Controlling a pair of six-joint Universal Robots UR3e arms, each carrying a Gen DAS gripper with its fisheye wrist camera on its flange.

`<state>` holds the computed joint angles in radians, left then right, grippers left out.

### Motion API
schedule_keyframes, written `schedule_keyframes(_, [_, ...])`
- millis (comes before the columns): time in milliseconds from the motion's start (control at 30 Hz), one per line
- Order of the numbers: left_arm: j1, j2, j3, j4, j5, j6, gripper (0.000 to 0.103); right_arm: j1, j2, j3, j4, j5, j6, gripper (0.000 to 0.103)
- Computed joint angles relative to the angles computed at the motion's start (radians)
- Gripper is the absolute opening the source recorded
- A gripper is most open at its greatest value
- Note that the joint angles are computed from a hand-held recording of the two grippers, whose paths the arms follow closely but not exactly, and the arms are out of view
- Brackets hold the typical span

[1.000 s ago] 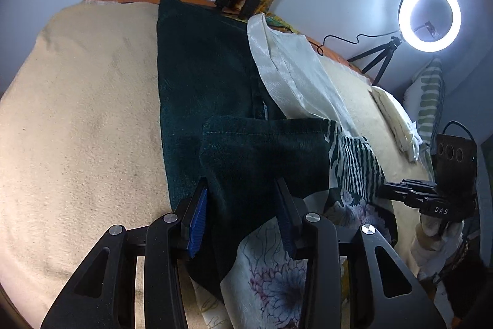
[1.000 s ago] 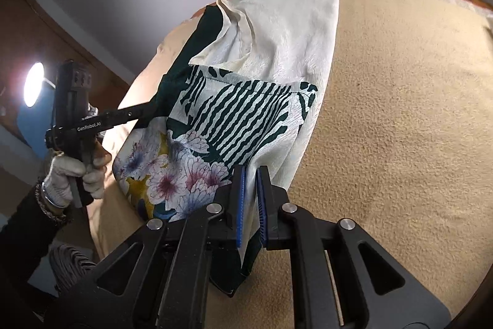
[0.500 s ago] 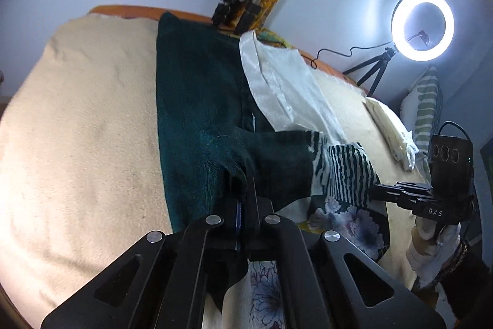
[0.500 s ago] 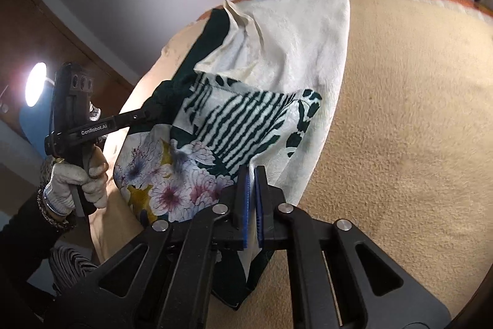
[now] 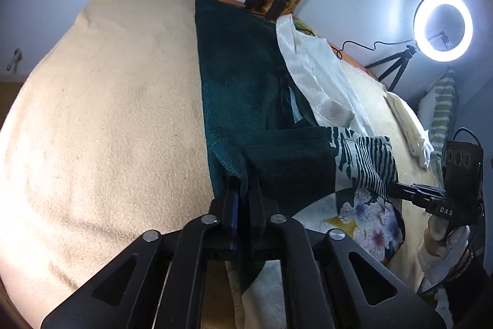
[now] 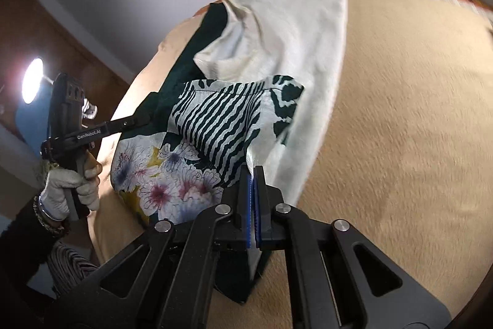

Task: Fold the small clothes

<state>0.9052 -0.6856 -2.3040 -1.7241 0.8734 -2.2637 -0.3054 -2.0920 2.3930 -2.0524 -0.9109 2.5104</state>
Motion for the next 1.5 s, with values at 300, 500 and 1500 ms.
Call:
schedule_keyframes(300, [-0.02,-0.034,0.076,0.072,-0.009,-0.037,0.011,-0.038,0.026,-0.067,0.056,-0.008,0.006,0.02])
schedule_keyframes(500, [-0.126,-0.273,0.165,0.344,-0.012,-0.228,0.014,-0.002,0.154,-0.196,-0.082,-0.019,0.07,0.032])
schedule_keyframes(1500, [-0.507,-1.266,0.73,0.991,0.145,-0.681,0.047,0.254,1.152,-1.149,-0.349,-0.17,0.493,0.045])
